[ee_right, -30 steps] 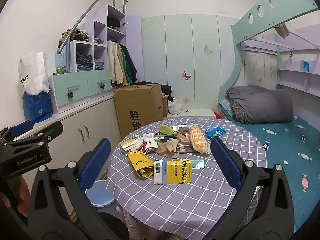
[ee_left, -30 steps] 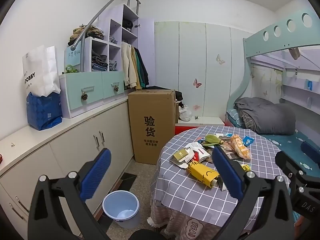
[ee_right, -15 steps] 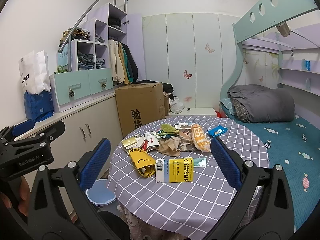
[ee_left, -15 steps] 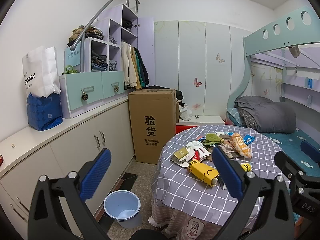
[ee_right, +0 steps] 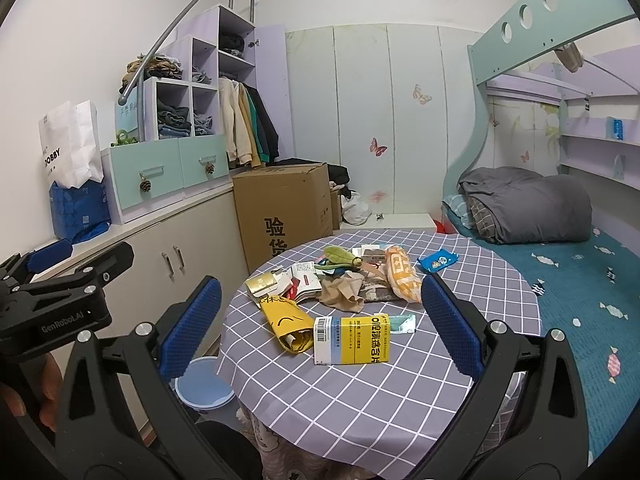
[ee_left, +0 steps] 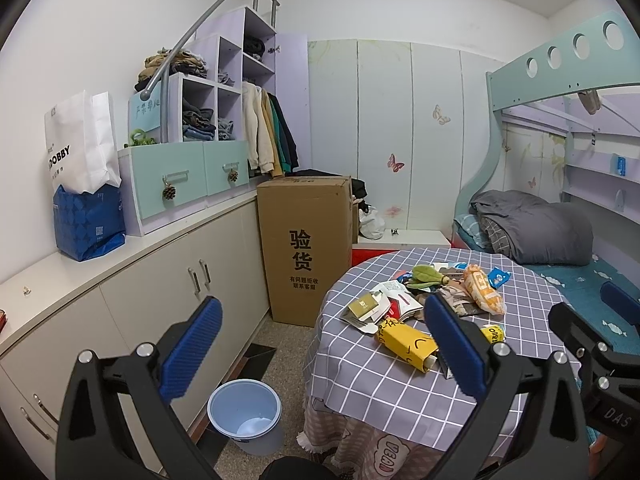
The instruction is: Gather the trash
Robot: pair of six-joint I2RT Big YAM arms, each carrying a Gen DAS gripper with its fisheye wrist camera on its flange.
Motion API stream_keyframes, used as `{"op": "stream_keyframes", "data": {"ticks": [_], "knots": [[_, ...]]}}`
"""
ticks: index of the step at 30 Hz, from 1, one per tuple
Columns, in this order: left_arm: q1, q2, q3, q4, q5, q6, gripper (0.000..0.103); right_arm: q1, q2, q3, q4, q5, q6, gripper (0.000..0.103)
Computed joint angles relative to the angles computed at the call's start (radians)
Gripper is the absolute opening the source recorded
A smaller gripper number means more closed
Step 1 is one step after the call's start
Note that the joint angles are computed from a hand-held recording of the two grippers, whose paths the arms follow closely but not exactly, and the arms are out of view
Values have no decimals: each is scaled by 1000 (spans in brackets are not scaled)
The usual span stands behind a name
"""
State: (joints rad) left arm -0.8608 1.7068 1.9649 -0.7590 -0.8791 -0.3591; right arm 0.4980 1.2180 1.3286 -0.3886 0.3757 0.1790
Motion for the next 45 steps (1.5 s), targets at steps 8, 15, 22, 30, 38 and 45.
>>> {"op": "stream_keyframes", "data": {"ticks": [8,15,22,30,38,45], "knots": [[2,9,11,-8,8,5,99,3,4,3,-1,-1,2,98],[0,12,14,-8,8,10,99,5,4,2,0,0,2,98],[0,14,18,-13,11,11,99,3,7,6,-6,-9,7,98],[-1,15,21,-17,10,13,99,-3,9,6,-14,-24,11,98],[-2,16,20,-17,10,15,99,-6,3,0,-14,-35,12,98],[-3,23,28,-23,10,15,99,-7,1,2,-28,-39,16,98]]}}
